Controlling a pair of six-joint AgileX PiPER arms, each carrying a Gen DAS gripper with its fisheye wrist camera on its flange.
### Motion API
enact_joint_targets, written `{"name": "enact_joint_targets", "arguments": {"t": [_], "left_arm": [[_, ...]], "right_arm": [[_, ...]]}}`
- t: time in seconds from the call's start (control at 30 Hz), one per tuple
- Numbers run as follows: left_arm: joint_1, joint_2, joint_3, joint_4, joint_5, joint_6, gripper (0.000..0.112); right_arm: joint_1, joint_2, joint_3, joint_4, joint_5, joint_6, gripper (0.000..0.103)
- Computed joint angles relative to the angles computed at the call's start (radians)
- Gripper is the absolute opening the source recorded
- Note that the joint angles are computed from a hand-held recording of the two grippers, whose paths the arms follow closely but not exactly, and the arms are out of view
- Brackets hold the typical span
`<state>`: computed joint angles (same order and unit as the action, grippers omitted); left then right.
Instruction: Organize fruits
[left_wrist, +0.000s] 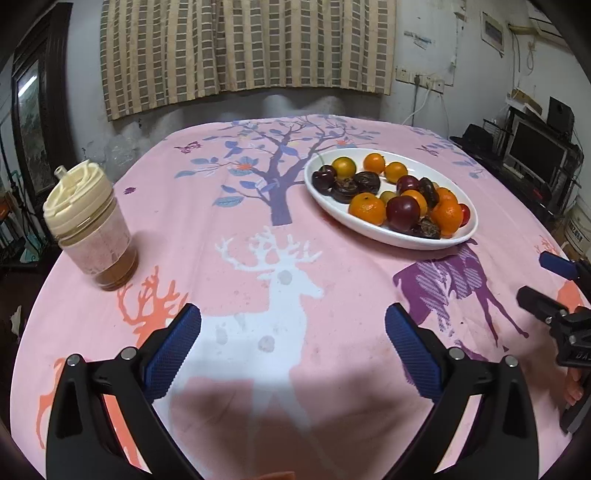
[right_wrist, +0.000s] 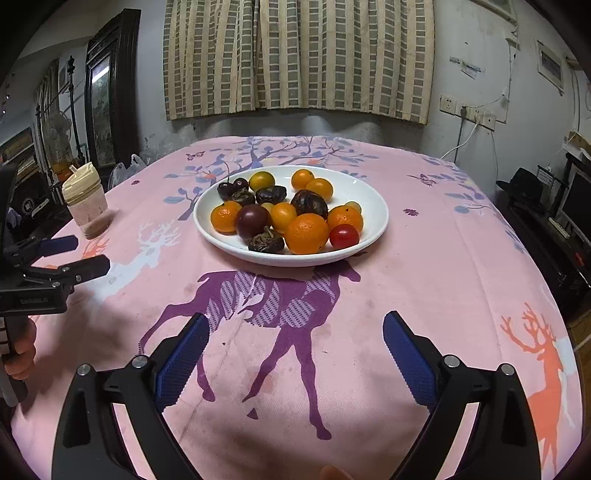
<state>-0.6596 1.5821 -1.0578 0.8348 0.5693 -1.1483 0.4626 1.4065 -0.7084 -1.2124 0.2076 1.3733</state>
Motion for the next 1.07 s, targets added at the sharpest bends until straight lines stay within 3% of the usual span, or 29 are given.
{"name": "enact_joint_targets", "arguments": {"t": [0.2,1.07], "left_arm": [[0.014,-0.017,0.01,-0.031,-0.014,0.021,0.098],[-0.031,-0.01,0.003,0.029,0.029,0.011,0.098]], "right_arm": [[-0.031,-0.006,-0.001,0.152,-0.03,-0.135,0.096],[0.001,0.007,-0.01,0.176,-0.014,-0.171,0.096]]}}
